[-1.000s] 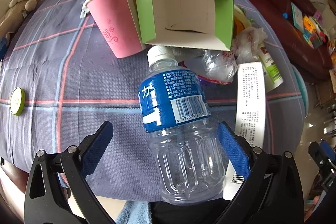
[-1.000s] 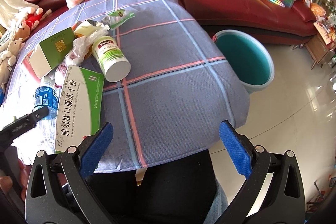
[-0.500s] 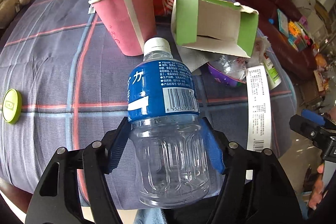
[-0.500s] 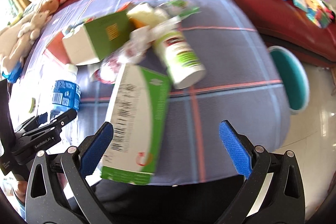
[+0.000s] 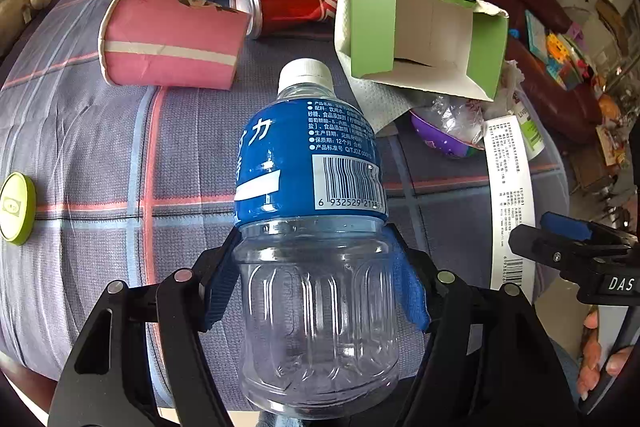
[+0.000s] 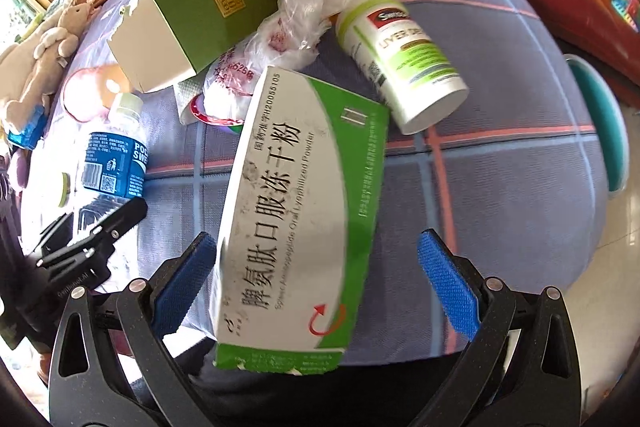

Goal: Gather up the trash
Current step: 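Grasp the blue-label water bottle with left tool while right tool grasps the green medicine box, then carry bottle and box to the teal bin and open both tools to drop them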

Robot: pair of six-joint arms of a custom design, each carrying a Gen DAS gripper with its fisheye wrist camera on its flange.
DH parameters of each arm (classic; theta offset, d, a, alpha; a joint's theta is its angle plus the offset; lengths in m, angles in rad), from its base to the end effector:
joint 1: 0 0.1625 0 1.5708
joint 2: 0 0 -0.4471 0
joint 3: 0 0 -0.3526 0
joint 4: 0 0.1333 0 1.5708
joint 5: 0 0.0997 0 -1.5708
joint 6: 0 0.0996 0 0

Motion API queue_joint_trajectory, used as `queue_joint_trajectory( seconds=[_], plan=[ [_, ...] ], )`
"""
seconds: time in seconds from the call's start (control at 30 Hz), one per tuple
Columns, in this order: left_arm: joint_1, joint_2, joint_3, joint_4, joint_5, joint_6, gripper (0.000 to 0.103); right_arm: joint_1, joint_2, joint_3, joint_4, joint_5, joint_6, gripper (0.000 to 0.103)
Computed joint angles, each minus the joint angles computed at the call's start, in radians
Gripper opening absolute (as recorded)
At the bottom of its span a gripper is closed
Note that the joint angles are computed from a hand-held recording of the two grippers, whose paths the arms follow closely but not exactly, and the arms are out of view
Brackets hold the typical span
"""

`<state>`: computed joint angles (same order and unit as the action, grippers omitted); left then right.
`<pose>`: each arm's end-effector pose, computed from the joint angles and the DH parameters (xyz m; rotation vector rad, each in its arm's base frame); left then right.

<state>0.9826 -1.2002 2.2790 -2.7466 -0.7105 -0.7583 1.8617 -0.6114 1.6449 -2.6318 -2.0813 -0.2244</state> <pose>-0.0671 -0.4769 0.2135 -0.2584 2.3988 -0.7816 0.2671 -0.5971 0.0321 0.6614 -2.5472 0.0590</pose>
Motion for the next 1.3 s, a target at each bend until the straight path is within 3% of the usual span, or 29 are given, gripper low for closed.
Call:
queue_joint_trajectory(
  seconds=[0.03, 0.07, 0.13, 0.53, 0.7, 0.87, 1.03, 1.3],
  plan=[
    [-0.003, 0.002, -0.001, 0.006, 0.005, -0.003, 0.066, -0.005, 0.001, 0.000, -0.003, 0.023, -0.007, 0.090],
    [-0.009, 0.008, -0.003, 0.008, 0.009, -0.008, 0.066, -0.009, 0.000, 0.000, -0.002, 0.045, -0.016, 0.076],
    [-0.018, 0.006, 0.002, 0.013, 0.012, -0.017, 0.066, -0.017, -0.008, 0.002, -0.002, 0.089, -0.034, 0.073],
    [-0.147, -0.084, 0.016, 0.141, 0.048, -0.086, 0.066, -0.018, -0.099, 0.057, -0.018, 0.196, -0.085, 0.072],
    [-0.207, -0.070, -0.029, 0.135, 0.082, -0.031, 0.066, -0.028, -0.144, 0.063, -0.057, 0.239, -0.098, 0.072],
    [-0.196, 0.014, -0.129, 0.096, 0.070, 0.095, 0.066, -0.049, -0.188, 0.071, -0.114, 0.261, -0.101, 0.072],
    [-0.169, 0.138, -0.268, 0.052, 0.008, 0.258, 0.066, -0.103, -0.249, 0.062, -0.158, 0.268, -0.076, 0.072],
    [-0.130, 0.406, -0.621, 0.124, -0.138, 0.469, 0.066, -0.217, -0.323, 0.001, -0.199, 0.269, -0.023, 0.072]
  ],
)
